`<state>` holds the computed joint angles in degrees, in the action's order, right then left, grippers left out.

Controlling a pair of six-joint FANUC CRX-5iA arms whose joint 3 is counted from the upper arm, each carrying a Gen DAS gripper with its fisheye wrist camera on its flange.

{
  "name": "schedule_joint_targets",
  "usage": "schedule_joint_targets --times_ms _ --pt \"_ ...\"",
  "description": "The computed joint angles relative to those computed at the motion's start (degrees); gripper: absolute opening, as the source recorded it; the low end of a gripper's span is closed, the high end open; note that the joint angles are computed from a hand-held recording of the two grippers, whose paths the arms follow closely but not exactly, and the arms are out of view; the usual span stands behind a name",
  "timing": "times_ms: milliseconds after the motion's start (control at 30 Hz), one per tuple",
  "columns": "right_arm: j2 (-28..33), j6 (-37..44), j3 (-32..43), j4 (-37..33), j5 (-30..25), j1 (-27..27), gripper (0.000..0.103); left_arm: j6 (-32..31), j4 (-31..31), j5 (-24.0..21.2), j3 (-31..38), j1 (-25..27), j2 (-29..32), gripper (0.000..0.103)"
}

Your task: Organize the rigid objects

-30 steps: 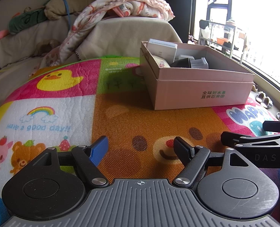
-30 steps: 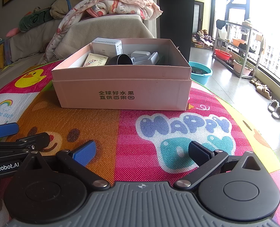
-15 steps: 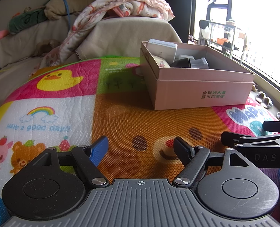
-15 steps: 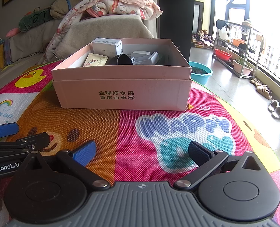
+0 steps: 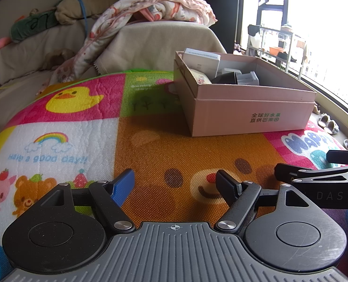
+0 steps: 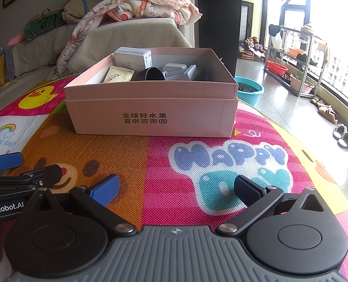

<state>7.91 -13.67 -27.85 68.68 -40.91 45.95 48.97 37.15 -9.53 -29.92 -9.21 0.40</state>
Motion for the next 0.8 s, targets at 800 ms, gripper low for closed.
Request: schedule_joint_targets --times_ms 800 --pt "0.0 0.0 -0.1 0.0 0.0 0.0 0.103 1.2 -1.6 -0.3 0.4 0.2 0.0 0.081"
